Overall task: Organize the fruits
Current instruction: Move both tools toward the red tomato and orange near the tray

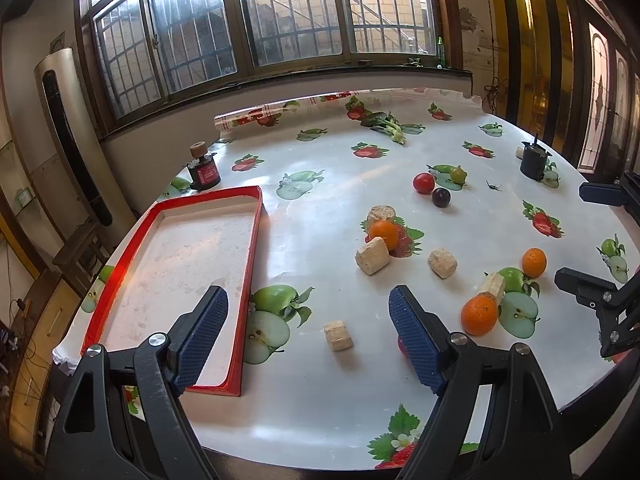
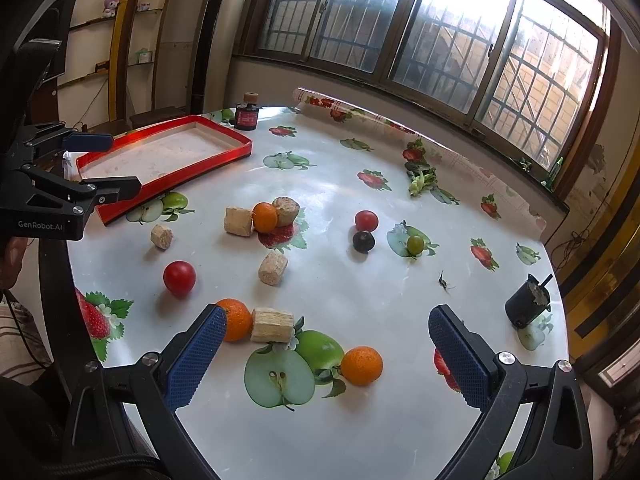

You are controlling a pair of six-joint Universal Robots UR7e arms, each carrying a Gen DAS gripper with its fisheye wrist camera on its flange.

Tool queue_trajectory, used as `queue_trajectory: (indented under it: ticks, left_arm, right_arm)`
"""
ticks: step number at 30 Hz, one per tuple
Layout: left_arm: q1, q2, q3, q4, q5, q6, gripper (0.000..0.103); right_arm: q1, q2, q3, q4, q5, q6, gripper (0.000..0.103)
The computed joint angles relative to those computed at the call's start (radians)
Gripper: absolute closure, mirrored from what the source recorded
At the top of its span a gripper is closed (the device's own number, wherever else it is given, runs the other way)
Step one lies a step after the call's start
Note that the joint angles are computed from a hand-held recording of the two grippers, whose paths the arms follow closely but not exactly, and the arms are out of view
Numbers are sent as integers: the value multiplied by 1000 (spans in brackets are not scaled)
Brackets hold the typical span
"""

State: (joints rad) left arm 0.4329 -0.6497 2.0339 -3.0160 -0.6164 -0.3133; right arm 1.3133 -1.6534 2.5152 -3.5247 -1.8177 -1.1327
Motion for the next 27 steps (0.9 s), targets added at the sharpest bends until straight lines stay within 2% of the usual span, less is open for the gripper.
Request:
queue_trajectory:
  ticks: [12,22,27]
  left_arm:
    - [-2,-7,1,10,-35,-2,20]
    - [15,1,-15,23,-145,12,20]
    - [41,18,-34,59,-225,7,20]
  right_arm:
    - [-19,-28,4,21,12,16,1]
    - [-47,-61,-2,73,30,39,1]
    - [-78,-62,-21,130,37,69,1]
